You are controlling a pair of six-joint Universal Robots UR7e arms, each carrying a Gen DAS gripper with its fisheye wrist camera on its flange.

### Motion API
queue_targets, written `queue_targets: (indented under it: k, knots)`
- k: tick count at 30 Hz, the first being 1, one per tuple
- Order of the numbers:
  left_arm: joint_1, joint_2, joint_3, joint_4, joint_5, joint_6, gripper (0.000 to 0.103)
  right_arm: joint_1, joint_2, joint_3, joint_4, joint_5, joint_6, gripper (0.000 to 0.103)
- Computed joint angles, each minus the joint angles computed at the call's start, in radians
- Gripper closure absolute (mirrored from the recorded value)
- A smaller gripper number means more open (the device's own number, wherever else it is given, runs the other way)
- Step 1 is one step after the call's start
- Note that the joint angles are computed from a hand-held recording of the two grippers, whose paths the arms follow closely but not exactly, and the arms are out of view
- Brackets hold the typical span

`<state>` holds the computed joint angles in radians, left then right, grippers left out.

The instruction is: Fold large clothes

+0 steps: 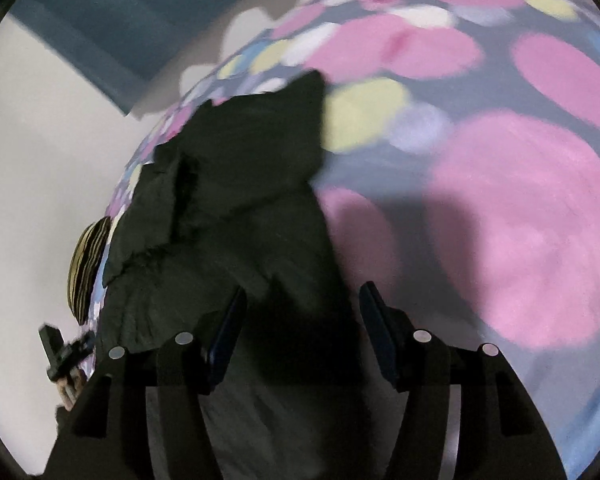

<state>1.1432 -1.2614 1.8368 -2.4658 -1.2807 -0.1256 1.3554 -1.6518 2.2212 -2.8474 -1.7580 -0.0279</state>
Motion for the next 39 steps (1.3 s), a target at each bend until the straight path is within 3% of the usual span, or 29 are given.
queue_targets:
  k: [6,8,11,16,19,24,27,29,36,39]
  knots:
    - [-0.029,-0.098,0.120,-0.006,-0.012,-0.015,0.039,-0.079,-0.123,0.111,0.061,0.105,-0.046,0.043]
    - [-0.025,-0.121,0.136,0.024,-0.067,-0.028,0.039,-0.088,-0.156,0.131,0.119,0.154,-0.072,0.042]
    - [-0.038,-0.156,0.181,0.037,-0.091,-0.032,0.039,-0.087,-0.182,0.150,0.187,0.200,-0.108,0.042]
    - [-0.063,-0.199,0.237,0.056,-0.103,-0.032,0.040,-0.069,-0.221,0.177,0.253,0.208,-0.151,0.043]
    - [-0.068,-0.206,0.263,0.025,-0.106,-0.061,0.049,-0.064,-0.221,0.181,0.269,0.199,-0.159,0.053]
    - [-0.065,-0.208,0.285,-0.010,-0.117,-0.091,0.067,-0.053,-0.213,0.182,0.256,0.175,-0.156,0.078]
    - [-0.074,-0.229,0.311,-0.045,-0.119,-0.107,0.078,-0.057,-0.217,0.190,0.248,0.195,-0.171,0.083]
    - [-0.076,-0.243,0.320,-0.069,-0.133,-0.104,0.084,-0.077,-0.236,0.195,0.257,0.249,-0.188,0.084]
    - [-0.062,-0.275,0.309,-0.111,-0.282,-0.093,0.088,-0.116,-0.304,0.206,0.299,0.461,-0.201,0.086]
    - [-0.037,-0.258,0.272,-0.146,-0.365,-0.147,0.088,-0.120,-0.301,0.191,0.295,0.530,-0.186,0.086]
